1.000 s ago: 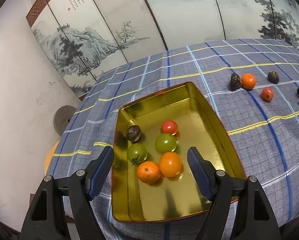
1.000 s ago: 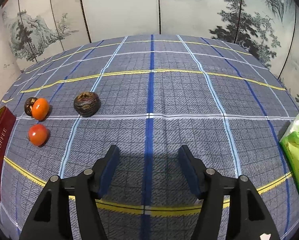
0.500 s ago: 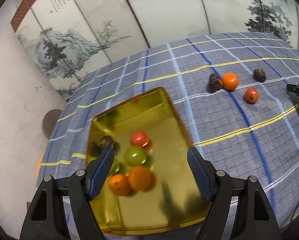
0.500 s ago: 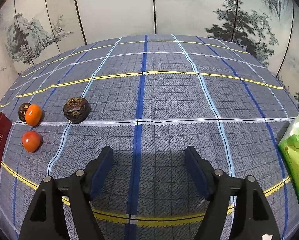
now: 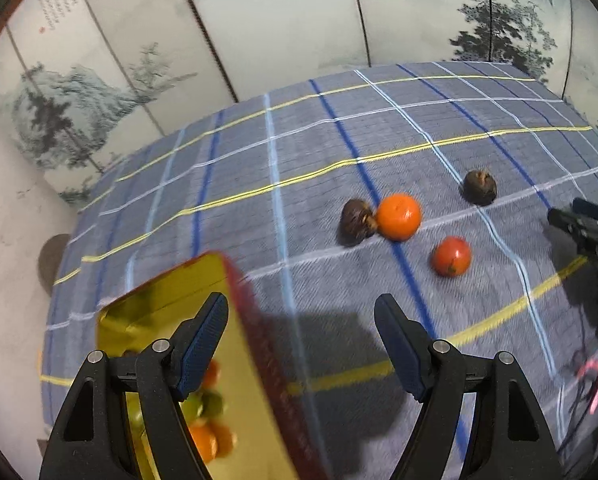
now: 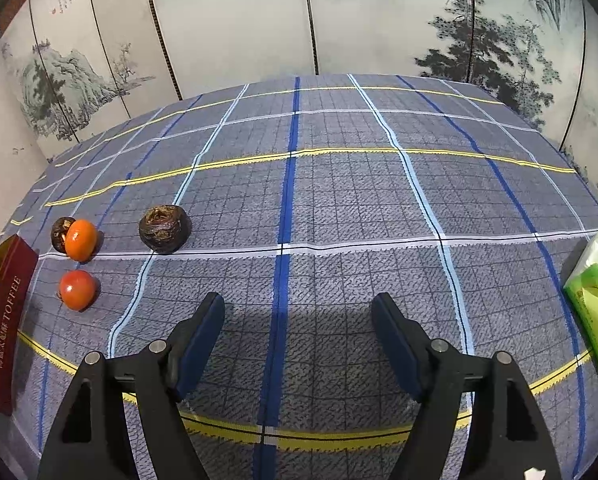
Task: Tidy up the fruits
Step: 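Reach to the brown dried fruit beside the tangerine and grasp it with the left gripper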
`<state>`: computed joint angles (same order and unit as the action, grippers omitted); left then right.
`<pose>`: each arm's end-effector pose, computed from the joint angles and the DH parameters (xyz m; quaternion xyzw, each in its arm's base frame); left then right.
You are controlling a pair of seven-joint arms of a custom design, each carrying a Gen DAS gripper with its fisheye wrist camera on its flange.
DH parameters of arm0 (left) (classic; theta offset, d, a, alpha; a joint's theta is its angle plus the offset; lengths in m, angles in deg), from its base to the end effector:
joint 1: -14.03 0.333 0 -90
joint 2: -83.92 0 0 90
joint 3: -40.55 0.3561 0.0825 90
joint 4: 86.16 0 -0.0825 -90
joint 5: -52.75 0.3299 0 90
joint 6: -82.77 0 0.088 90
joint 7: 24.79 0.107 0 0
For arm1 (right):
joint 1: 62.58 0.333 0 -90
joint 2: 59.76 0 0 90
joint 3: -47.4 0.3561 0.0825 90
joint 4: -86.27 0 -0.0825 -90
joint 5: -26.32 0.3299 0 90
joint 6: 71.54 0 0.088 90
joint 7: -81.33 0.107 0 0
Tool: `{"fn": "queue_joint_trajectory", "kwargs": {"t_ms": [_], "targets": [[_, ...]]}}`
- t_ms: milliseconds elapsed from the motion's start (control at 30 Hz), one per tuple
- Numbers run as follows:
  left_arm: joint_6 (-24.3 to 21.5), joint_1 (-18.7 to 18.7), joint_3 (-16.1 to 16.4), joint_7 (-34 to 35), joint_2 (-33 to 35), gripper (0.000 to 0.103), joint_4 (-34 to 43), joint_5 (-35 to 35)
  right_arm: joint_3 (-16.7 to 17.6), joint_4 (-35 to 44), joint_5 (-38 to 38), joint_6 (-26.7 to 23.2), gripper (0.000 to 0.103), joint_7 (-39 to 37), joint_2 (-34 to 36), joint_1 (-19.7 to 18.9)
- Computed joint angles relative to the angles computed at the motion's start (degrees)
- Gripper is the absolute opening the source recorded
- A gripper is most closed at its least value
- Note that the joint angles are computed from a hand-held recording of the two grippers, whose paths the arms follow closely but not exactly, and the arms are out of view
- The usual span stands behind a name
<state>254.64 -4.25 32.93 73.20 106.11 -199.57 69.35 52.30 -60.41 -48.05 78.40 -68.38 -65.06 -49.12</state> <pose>0.5647 -0.2854 0.4202 -0.3397 0.8861 -0.2278 0.2178 0.3819 0.1499 0.3856 -0.4141 0.8408 -0.2899 0.1939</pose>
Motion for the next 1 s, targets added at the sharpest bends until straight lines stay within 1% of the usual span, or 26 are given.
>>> {"fn": "queue_joint_trajectory", "kwargs": {"t_ms": [33,100,133,167,233,267,300,400,500,567,600,633,667,733,767,800,833,867,900,1000], "targets": [[-2.03,0.65,-1.34,1.21,1.59,0.076,2.48,-0.85,-0.04,-0.09,-0.69,0.30,0.074,0.61,-0.11,-0.06],[-7.57,4.61,-7.27,7.00,4.97,0.076,7.81,-5.46,-0.11,-0.31,-1.79,0.76,0.074,1.66,-0.30,-0.17],[-10.07,5.85,-9.25,9.60,6.56,0.076,10.38,-7.66,-0.18,-0.41,-2.40,1.06,0.074,2.20,-0.40,-0.25],[-13.50,6.11,-10.24,11.56,8.89,0.076,14.37,-9.43,-0.23,-0.49,-3.09,1.38,0.074,2.81,-0.48,-0.32],[-16.97,4.75,-9.22,12.85,11.48,0.076,19.16,-10.73,-0.29,-0.50,-3.72,1.78,0.074,3.34,-0.52,-0.37],[-20.11,4.41,-9.26,14.02,13.61,0.076,23.19,-11.58,-0.37,-0.52,-4.09,2.09,0.074,3.56,-0.51,-0.43],[-22.35,4.58,-9.71,15.37,14.86,0.076,25.58,-12.85,-0.45,-0.57,-4.47,2.33,0.074,3.77,-0.55,-0.50],[-31.89,4.71,-10.51,17.61,19.91,0.076,35.94,-17.46,-0.51,-0.60,-5.24,2.78,0.074,4.39,-0.54,-0.54],[-40.29,4.05,-10.11,16.46,24.75,0.076,45.84,-21.53,-0.69,-0.49,-5.26,3.28,0.074,4.02,-0.39,-0.65],[-44.14,3.19,-9.39,15.39,27.09,0.076,50.35,-22.73,-0.81,-0.28,-4.93,3.66,0.074,3.22,-0.09,-0.72],[-45.52,2.60,-8.89,14.84,27.95,0.076,51.92,-22.84,-0.80,-0.25,-4.79,3.69,0.074,2.99,-0.04,-0.73],[-45.84,2.21,-8.56,14.76,28.18,0.075,52.21,-22.86,-0.79,-0.19,-4.64,3.71,0.074,2.78,0.06,-0.72],[-44.02,2.18,-8.63,15.18,27.54,0.075,50.49,-23.20,-0.77,-0.14,-4.56,3.76,0.074,2.66,0.12,-0.71],[-42.90,2.45,-9.14,16.22,27.05,0.075,49.28,-24.02,-0.86,-0.10,-4.35,3.92,0.074,2.35,0.23,-0.78],[-43.01,2.89,-9.75,16.86,27.28,0.070,49.42,-24.94,-0.89,-0.05,-4.21,4.02,0.074,2.17,0.30,-0.80],[-43.41,4.13,-11.15,18.01,27.45,0.066,49.16,-26.96,-0.84,-0.09,-4.13,4.00,0.074,2.13,0.29,-0.78],[-45.05,6.02,-13.20,19.21,28.03,0.058,49.34,-30.19,-0.85,-0.05,-3.94,4.03,0.074,1.91,0.35,-0.78],[-46.87,7.09,-14.19,19.56,28.69,0.055,50.01,-32.59,-0.82,-0.05,-3.79,3.99,0.074,1.81,0.35,-0.77],[-47.51,8.18,-14.98,19.95,28.80,0.055,49.37,-35.06,-0.80,-0.05,-3.87,3.97,0.074,1.90,0.31,-0.77],[-43.85,8.71,-13.98,19.79,26.54,0.055,44.41,-38.05,-0.80,-0.03,-3.85,3.99,0.074,1.90,0.33,-0.79]]}}
